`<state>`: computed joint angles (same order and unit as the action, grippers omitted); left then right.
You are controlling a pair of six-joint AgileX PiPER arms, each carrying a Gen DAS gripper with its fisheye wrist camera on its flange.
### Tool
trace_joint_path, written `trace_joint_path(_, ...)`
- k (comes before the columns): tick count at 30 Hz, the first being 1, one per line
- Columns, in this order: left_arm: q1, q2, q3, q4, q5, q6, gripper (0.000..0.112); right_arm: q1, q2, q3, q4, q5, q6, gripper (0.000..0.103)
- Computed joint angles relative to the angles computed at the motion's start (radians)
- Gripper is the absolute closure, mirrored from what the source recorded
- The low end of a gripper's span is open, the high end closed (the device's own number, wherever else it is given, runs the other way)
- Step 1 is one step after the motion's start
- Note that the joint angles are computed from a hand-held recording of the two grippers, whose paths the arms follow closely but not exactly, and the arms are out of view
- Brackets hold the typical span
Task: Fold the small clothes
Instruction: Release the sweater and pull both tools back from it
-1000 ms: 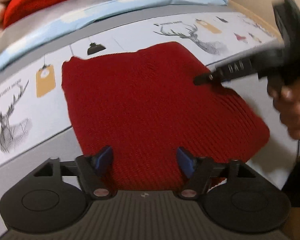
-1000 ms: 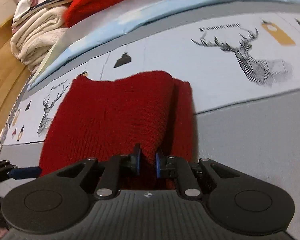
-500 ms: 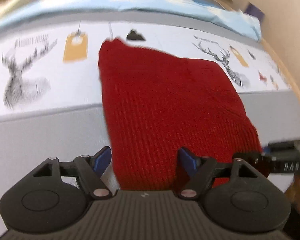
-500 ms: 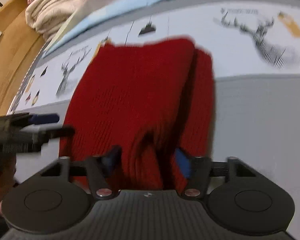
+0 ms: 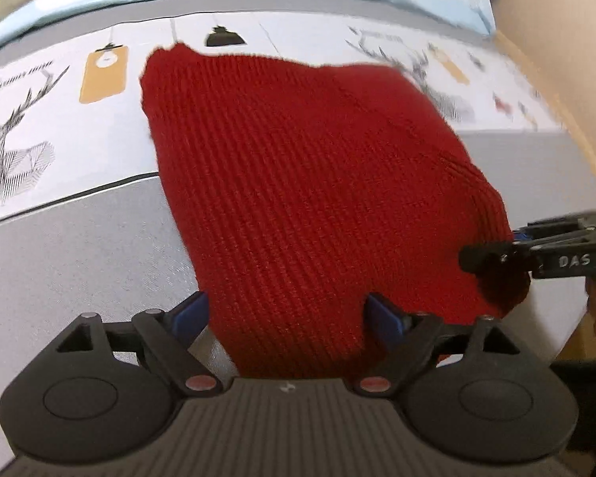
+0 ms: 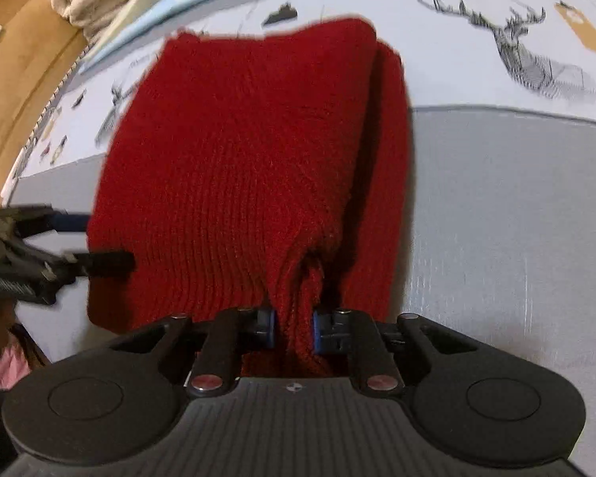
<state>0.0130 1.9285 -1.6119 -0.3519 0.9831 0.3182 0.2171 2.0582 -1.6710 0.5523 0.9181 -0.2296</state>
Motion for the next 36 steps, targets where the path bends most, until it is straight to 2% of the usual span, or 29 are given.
trace_joint_path(1, 0.019, -0.003, 0.001, -0.029, 0.000, 0.009, 0.024, -0.008, -0.007, -0.006, 0.014, -0.003, 0.012, 0.070)
trace_joint_path(2, 0.032, -0.005, 0.003, -0.045, -0.003, 0.013, 0.024, -0.017, -0.016, -0.005, 0.043, -0.025, 0.013, 0.067)
trace_joint_path(4, 0.042, -0.002, 0.005, -0.060, -0.011, 0.002, 0.024, -0.017, -0.051, 0.044, 0.082, -0.110, -0.010, 0.050)
trace_joint_path(6, 0.040, 0.000, 0.006, -0.062, -0.011, -0.009, 0.024, 0.004, -0.042, 0.034, 0.006, -0.146, 0.031, 0.044)
trace_joint_path(8, 0.013, 0.000, 0.012, -0.030, -0.028, -0.017, 0.025, 0.008, -0.020, 0.029, -0.022, -0.142, 0.060, 0.041)
trace_joint_path(11, -0.026, -0.008, 0.024, 0.038, -0.058, -0.044, 0.023, 0.003, 0.017, 0.016, 0.000, -0.137, 0.044, 0.042)
trace_joint_path(13, -0.040, -0.011, 0.010, 0.072, -0.054, -0.116, 0.024, -0.007, 0.019, 0.013, 0.021, -0.135, 0.042, 0.042)
trace_joint_path(15, -0.065, -0.058, 0.032, 0.137, -0.093, -0.221, 0.025, -0.017, 0.004, 0.010, 0.025, -0.118, 0.109, 0.043)
trace_joint_path(17, -0.116, -0.131, 0.065, 0.293, -0.138, -0.393, 0.025, -0.008, -0.087, 0.079, -0.007, -0.162, 0.169, 0.043)
trace_joint_path(20, -0.164, -0.259, 0.127, 0.431, -0.173, -0.587, 0.025, 0.052, -0.265, 0.192, -0.167, -0.282, 0.266, 0.043)
trace_joint_path(22, -0.196, -0.369, 0.205, 0.513, -0.203, -0.686, 0.024, 0.087, -0.393, 0.298, -0.249, -0.361, 0.303, 0.036)
trace_joint_path(25, -0.293, -0.566, 0.369, 0.711, -0.212, -0.900, 0.021, 0.166, -0.612, 0.514, -0.516, -0.496, 0.486, 0.027)
trace_joint_path(27, -0.385, -0.679, 0.468, 0.824, -0.180, -1.029, 0.021, 0.218, -0.743, 0.658, -0.716, -0.545, 0.662, 0.023)
trace_joint_path(28, -0.450, -0.725, 0.506, 0.881, -0.145, -1.099, 0.020, 0.247, -0.796, 0.715, -0.815, -0.540, 0.762, 0.021)
trace_joint_path(32, -0.751, -0.868, 0.632, 1.051, 0.035, -1.363, 0.019, 0.371, -0.945, 0.874, -1.062, -0.442, 1.088, 0.021)
trace_joint_path(34, -0.917, -0.907, 0.697, 1.130, 0.120, -1.526, 0.018, 0.447, -0.984, 0.906, -1.133, -0.350, 1.199, 0.021)
trace_joint_path(36, -1.055, -0.929, 0.765, 1.200, 0.181, -1.670, 0.018, 0.513, -1.008, 0.920, -1.175, -0.299, 1.292, 0.021)
